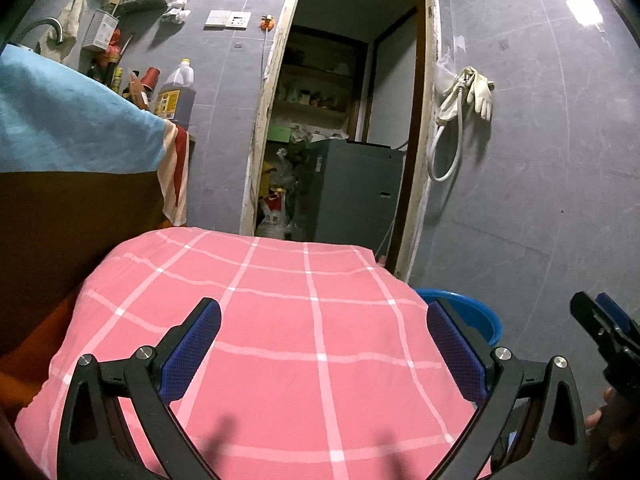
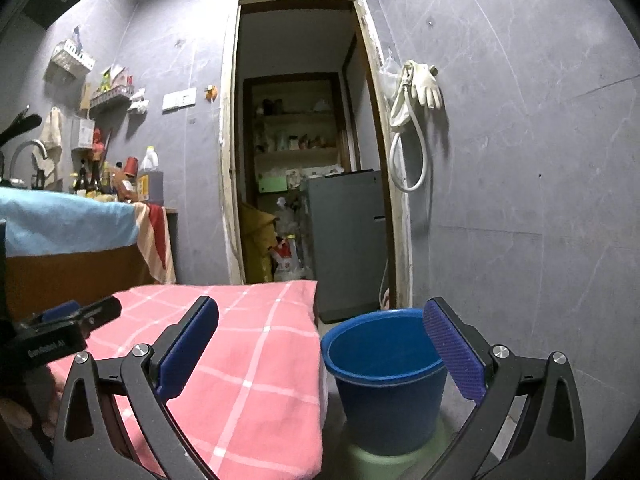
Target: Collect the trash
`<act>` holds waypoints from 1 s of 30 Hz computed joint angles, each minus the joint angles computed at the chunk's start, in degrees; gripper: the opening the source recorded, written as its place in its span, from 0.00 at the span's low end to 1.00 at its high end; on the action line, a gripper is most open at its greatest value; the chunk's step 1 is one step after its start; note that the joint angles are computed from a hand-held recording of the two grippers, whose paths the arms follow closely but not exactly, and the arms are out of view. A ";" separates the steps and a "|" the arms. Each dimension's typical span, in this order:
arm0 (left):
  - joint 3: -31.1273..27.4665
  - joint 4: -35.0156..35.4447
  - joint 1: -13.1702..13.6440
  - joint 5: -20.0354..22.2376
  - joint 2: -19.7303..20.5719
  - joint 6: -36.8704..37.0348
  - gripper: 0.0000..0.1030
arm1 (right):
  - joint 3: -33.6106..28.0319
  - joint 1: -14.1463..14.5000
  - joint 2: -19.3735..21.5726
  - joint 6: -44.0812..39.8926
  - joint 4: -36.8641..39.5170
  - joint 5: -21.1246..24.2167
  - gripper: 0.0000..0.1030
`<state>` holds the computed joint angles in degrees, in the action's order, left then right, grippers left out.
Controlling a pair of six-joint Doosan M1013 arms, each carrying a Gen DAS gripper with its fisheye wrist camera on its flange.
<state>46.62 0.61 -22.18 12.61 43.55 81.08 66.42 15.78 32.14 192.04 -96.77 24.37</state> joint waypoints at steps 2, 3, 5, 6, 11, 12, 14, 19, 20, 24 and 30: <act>1.17 5.55 -0.21 -0.77 -0.45 -4.59 0.98 | 0.36 0.15 -0.05 -0.57 0.49 0.19 1.00; 1.44 7.15 -0.24 -0.92 -0.50 -5.74 0.98 | 0.40 0.24 0.02 -1.22 1.09 0.47 1.00; 2.09 10.28 -0.35 -1.15 -0.68 -7.91 0.98 | 0.58 0.32 0.09 -1.84 1.82 0.77 1.00; 2.46 12.25 -0.45 -1.36 -0.77 -9.50 0.98 | 0.67 0.36 0.10 -2.20 2.34 0.96 1.00; 3.11 13.56 -0.50 -1.79 -0.73 -9.92 0.98 | 0.77 0.36 0.19 -3.54 4.11 1.17 1.00; 3.23 13.35 -0.47 -1.88 -0.74 -9.76 0.98 | 0.77 0.38 0.21 -3.81 4.29 1.17 1.00; 3.17 12.89 -0.41 -1.76 -0.62 -9.43 0.98 | 0.74 0.47 0.31 -4.57 4.70 1.31 1.00; 3.53 14.14 -0.38 -1.76 -0.69 -10.71 0.98 | 0.61 0.53 0.47 -6.63 6.31 1.37 1.00; 3.51 14.27 -0.38 -1.70 -0.66 -10.81 0.98 | 0.52 0.48 0.49 -6.94 6.57 1.31 1.00; 3.71 14.82 -0.41 -1.74 -0.73 -11.27 0.98 | 0.56 0.46 0.47 -7.07 6.61 1.24 1.00; 3.40 14.30 -0.32 -1.59 -0.53 -10.95 0.98 | 0.67 0.40 0.46 -7.05 6.46 1.13 1.00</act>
